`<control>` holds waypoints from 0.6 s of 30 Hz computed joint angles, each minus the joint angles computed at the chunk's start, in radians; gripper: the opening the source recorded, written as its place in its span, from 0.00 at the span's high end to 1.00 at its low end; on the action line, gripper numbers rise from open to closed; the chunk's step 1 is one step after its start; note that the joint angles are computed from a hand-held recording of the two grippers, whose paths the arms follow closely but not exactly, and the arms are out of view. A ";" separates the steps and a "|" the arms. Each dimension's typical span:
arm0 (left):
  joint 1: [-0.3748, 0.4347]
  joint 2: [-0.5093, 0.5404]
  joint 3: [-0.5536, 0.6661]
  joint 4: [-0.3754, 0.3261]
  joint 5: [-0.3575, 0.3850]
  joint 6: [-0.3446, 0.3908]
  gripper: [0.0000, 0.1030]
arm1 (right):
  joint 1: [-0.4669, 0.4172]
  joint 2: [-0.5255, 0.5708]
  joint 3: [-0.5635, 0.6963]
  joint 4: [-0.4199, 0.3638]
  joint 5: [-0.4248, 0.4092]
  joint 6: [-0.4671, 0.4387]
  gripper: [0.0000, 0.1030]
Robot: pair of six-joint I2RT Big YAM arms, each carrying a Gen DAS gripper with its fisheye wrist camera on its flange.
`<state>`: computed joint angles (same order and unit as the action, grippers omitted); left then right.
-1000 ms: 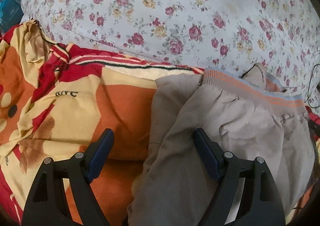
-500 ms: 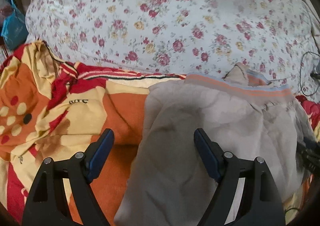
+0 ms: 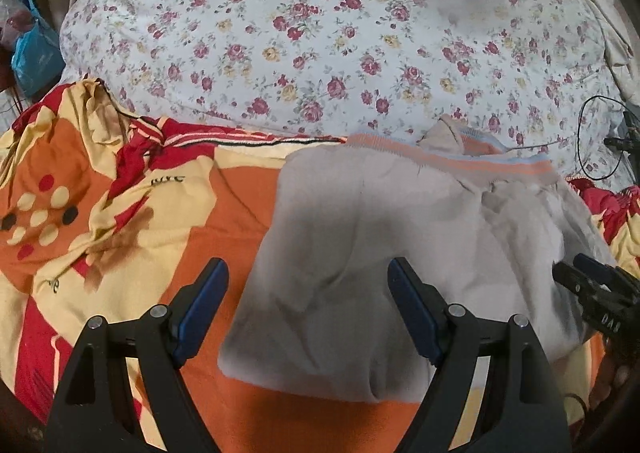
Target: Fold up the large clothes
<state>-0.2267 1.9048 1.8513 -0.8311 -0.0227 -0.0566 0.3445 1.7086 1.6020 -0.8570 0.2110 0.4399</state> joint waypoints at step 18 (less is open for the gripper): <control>-0.010 0.066 0.022 0.042 -0.012 0.013 0.21 | -0.020 0.052 0.034 -0.039 -0.064 -0.029 0.34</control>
